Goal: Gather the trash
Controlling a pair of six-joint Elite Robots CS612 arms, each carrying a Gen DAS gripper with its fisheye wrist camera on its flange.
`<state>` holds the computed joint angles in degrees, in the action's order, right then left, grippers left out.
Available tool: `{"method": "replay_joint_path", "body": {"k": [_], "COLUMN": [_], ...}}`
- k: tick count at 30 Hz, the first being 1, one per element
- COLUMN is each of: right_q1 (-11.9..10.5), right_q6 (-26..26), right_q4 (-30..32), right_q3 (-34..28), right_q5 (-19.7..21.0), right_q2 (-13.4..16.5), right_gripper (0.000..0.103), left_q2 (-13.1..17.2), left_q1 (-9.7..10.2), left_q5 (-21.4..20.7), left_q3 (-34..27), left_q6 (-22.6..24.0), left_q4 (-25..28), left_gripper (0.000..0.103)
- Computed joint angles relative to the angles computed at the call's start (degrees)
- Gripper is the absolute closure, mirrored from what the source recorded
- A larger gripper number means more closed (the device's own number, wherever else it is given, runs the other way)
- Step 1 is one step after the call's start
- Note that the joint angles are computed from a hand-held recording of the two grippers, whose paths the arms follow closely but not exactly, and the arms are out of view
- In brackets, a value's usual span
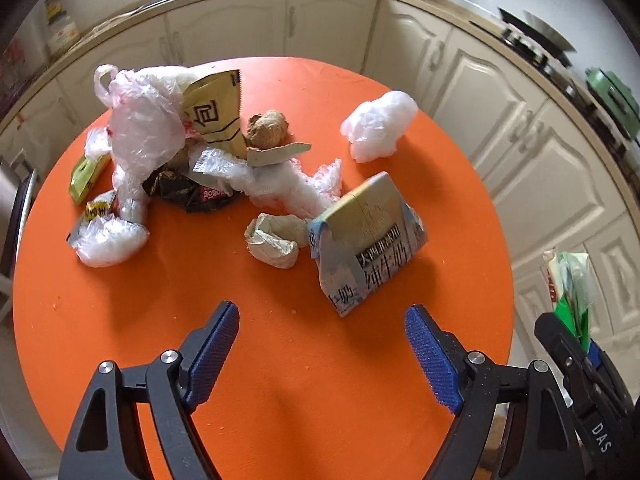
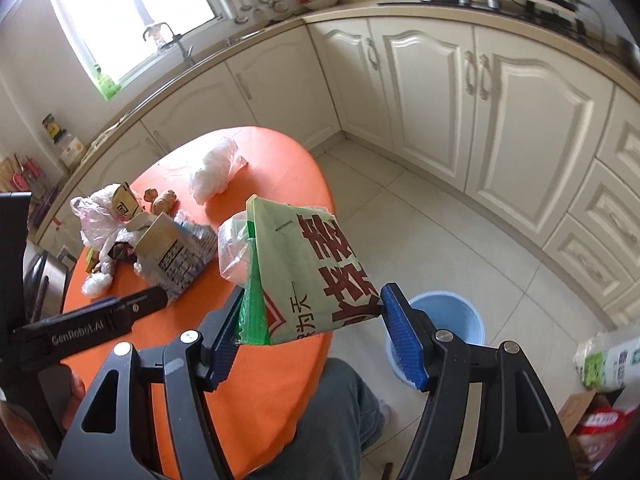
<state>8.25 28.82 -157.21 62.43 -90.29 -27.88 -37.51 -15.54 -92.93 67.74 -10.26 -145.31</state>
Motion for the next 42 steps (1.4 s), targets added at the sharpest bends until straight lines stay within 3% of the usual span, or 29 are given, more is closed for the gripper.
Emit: {"method": "replay_joint_path", "body": {"k": [6,10,11,14,15,22,24,27,30,36,41,42], "right_q1": [-1.3,-0.7,-0.7,-1.3,-1.3,-1.7,-1.4,-1.0,-1.4,-1.7,-2.0,-2.0], "right_q6": [-10.9,-18.6,-19.7,-24.1,-25.5,-31.9,-33.6,-31.6,-28.2,-21.6,-17.0,-16.8], "right_q4": [7.5,15.0,16.5,19.4,19.2,16.0,15.6,13.7,12.3,9.2,7.8,7.9], "right_q3": [-13.3,-24.3,-26.6,-31.9,-32.5,-25.0,-22.9,-20.0,-17.4,-14.2,-11.9,-11.7], "right_q5": [6.9,4.3,3.9,9.6,9.7,21.7,24.3,23.9,27.0,21.8,17.9,17.4], "right_q2": [6.8,12.5,13.7,16.8,17.2,13.8,12.8,11.5,10.3,8.4,7.0,6.9], "right_gripper": [0.036,0.036,0.036,0.036,0.036,0.036,0.036,0.036,0.036,0.036,0.036,0.036], "left_q2": [1.5,2.7,3.1,3.9,4.0,4.0,3.5,3.1,3.2,3.7,4.0,4.0], "left_q1": [-0.94,-1.33,-1.36,-1.02,-0.96,0.63,0.68,0.8,1.07,1.23,0.96,1.01], "left_q5": [4.0,6.6,6.6,4.3,4.3,-0.8,0.1,2.1,2.2,-0.5,0.7,0.5], "left_q3": [-2.3,-4.2,-5.0,-6.4,-6.6,-6.7,-6.1,-5.1,-4.9,-5.3,-4.2,-3.8], "left_q6": [-9.3,-15.5,-16.4,-17.3,-17.7,-22.9,-23.7,-22.7,-22.8,-17.2,-13.8,-14.0], "left_q4": [0.3,1.0,2.1,3.2,3.7,4.3,4.6,3.3,2.5,4.3,-0.1,-1.4], "left_gripper": [0.022,0.022,0.022,0.022,0.022,0.022,0.022,0.021,0.021,0.02,0.022,0.027]}}
